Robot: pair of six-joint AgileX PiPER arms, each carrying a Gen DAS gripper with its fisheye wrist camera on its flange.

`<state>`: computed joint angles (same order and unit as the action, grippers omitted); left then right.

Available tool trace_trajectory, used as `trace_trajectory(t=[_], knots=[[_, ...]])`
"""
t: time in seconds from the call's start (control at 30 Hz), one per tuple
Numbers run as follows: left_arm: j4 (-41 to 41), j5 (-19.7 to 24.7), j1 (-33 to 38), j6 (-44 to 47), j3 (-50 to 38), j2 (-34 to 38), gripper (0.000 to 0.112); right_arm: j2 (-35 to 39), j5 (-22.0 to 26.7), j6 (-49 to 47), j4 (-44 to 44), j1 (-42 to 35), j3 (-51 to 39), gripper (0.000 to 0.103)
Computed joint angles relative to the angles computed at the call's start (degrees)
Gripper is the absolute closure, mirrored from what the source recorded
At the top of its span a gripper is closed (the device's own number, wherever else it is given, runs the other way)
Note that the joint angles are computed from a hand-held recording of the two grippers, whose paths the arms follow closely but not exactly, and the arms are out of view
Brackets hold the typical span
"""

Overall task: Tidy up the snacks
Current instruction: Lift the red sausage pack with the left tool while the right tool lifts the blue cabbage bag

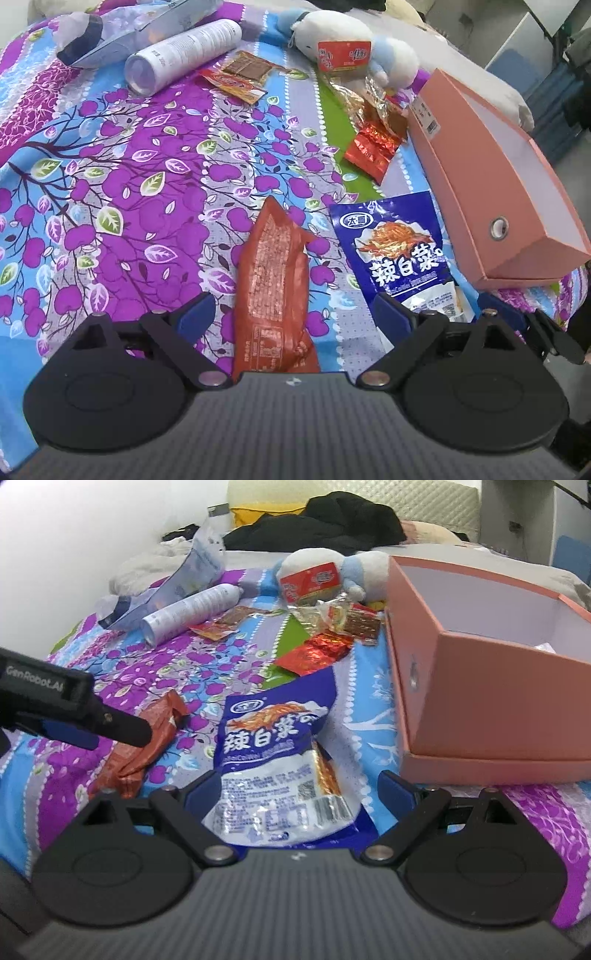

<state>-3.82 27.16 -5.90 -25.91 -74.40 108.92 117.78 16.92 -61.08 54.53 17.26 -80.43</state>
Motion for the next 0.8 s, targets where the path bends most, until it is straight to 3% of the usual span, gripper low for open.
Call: trace_trajectory(t=[0.17,0.33,0.47,0.6,0.7,0.77,0.8], knots=[[3.69,0.64,-0.69,-3.80,-2.05,2.08,0.019,3.36,3.99,1.38,-6.16,0.95,-5.52,0.010],[5.11,1.28,-1.02,-3.90,-4.10,4.05,0.022,5.72,0.66,11.56,-22.17,4.23,-8.16,0.010],[5.65,1.97,-1.15,-2.76,-5.94,5.00,0.024,5.84,-2.34,11.60,-24.20,5.32,-6.74,0.010],[6.15,3.63,-1.58,-2.76,-8.20,7.23,0.031,6.65,-1.26,13.07,-24.53,5.12,-8.01,0.010],[11.17,4.06,-2.83,-7.48,-8.93,8.61,0.035,7.30,-0.68,13.99,-23.51,4.89,-8.75,0.009],[14.50,4.96,-3.60,-9.84,-9.77,9.10,0.041,7.37,0.78,13.08,-21.64,4.37,-9.25,0.015],[16.02,5.63,-3.87,-10.85,-10.18,9.24,0.047,7.35,1.94,12.04,-20.05,4.00,-9.58,0.026]])
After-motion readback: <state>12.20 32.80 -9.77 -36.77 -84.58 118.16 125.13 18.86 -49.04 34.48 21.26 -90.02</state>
